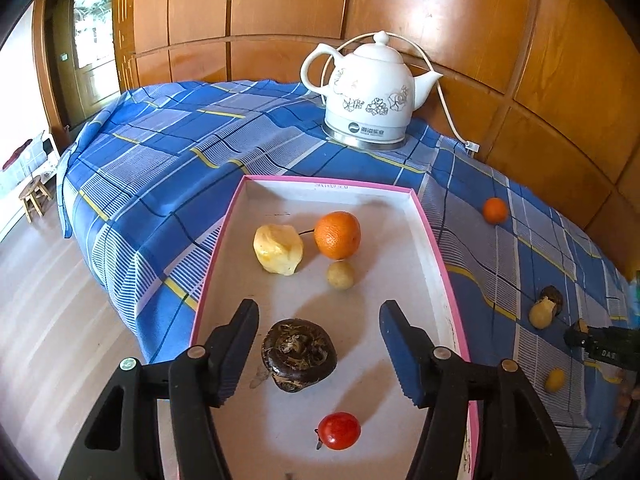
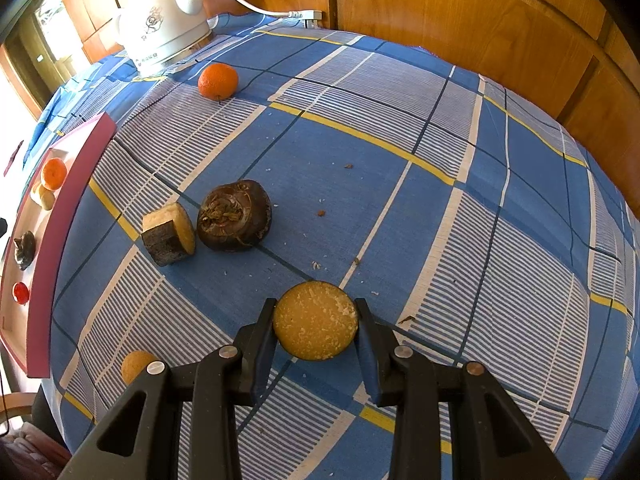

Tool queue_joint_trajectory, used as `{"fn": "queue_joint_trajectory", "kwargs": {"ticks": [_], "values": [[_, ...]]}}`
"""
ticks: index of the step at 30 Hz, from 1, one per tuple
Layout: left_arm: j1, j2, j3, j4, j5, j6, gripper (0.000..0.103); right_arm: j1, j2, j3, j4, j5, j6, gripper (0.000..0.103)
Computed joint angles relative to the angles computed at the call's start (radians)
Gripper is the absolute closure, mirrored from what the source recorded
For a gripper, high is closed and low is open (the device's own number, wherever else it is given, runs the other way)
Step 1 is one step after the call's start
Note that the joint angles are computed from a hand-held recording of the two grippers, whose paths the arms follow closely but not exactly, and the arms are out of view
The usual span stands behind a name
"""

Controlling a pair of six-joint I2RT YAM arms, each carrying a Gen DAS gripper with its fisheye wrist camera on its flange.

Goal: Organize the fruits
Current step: 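Hold the round yellow slice raised in the right tool, then carry the round yellow slice into the tray and open the right tool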

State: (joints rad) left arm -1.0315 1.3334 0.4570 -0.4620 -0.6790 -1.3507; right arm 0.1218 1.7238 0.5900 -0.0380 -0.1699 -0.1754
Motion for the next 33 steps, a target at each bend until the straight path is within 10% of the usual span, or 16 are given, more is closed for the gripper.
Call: {"fn": "queue_joint_trajectory", "kwargs": {"ticks": [33], "values": [[-0.069,0.014,0.019,-0.033,-0.068,-0.006,0.039,0.185,-0.290,-0.066,-0.056,-0.043,0.085,0.067]]}}
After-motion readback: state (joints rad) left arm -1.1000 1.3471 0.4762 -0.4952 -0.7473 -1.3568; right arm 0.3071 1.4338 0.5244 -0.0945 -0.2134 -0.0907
